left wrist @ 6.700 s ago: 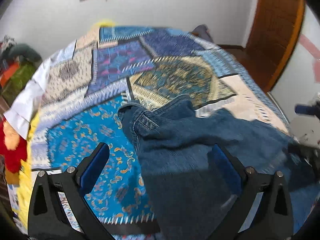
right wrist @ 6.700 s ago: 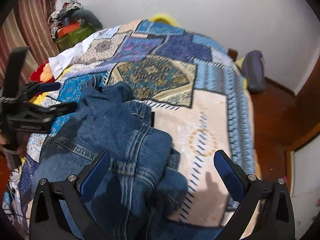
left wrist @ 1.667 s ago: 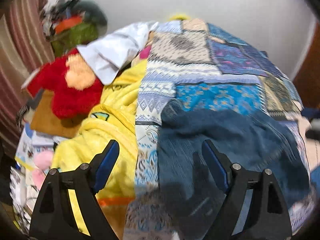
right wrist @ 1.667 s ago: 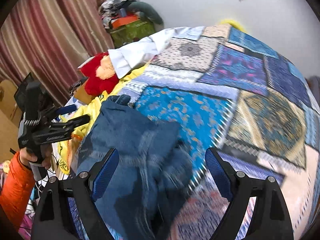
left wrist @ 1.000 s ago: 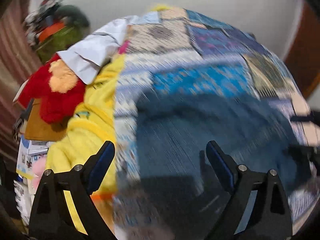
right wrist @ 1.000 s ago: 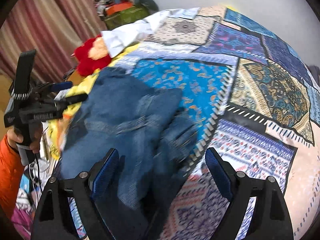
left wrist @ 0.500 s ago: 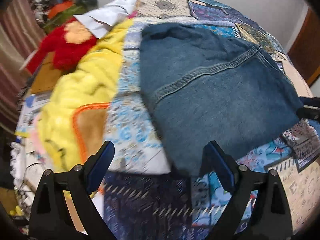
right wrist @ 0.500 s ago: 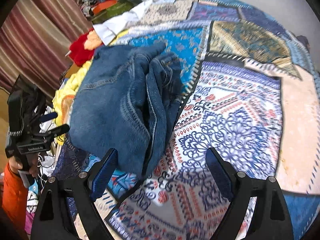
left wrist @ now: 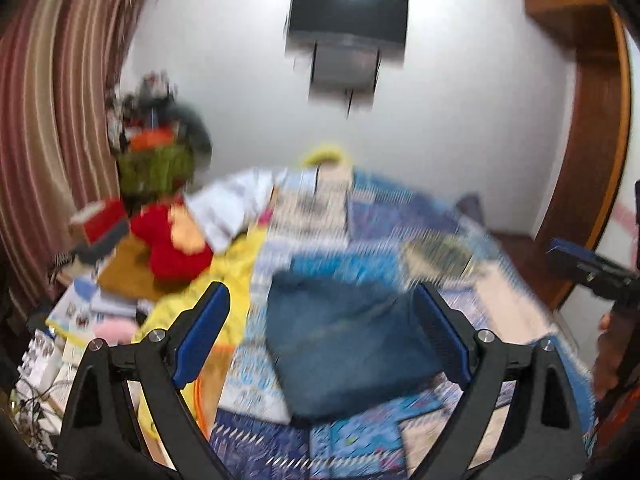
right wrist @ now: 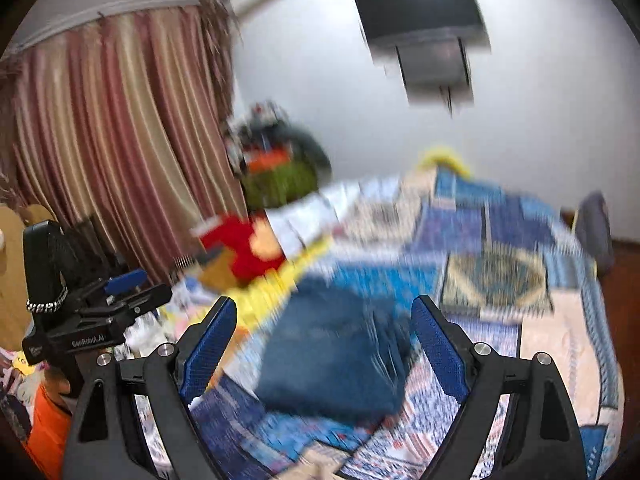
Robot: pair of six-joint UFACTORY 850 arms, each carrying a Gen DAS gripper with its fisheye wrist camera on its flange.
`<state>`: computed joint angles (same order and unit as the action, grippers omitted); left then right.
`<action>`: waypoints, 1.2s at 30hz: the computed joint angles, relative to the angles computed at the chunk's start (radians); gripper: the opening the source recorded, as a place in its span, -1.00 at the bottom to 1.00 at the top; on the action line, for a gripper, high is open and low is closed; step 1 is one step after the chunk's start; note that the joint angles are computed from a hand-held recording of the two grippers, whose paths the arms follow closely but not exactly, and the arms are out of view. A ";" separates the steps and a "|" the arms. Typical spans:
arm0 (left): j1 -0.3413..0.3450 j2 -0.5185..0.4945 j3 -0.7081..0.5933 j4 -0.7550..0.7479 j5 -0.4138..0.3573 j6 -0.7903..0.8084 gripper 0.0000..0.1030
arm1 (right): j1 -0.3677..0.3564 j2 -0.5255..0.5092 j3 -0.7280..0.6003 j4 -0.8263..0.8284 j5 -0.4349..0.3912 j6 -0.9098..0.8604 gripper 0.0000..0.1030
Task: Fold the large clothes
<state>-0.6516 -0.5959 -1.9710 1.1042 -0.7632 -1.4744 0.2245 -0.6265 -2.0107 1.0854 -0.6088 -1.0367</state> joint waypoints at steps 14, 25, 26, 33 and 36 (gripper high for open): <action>-0.157 0.068 0.103 0.367 -0.178 -0.281 0.86 | 0.038 0.296 0.415 0.604 0.201 -0.637 0.93; -0.178 0.069 0.124 0.373 -0.198 -0.325 0.97 | 0.048 0.331 0.468 0.568 0.273 -0.607 1.00; -0.177 0.073 0.132 0.375 -0.195 -0.331 0.97 | 0.047 0.327 0.463 0.561 0.271 -0.598 1.00; -0.172 0.072 0.134 0.370 -0.196 -0.345 0.98 | 0.051 0.335 0.476 0.600 0.277 -0.657 1.00; -0.170 0.075 0.142 0.364 -0.189 -0.358 0.98 | 0.060 0.339 0.483 0.615 0.294 -0.684 1.00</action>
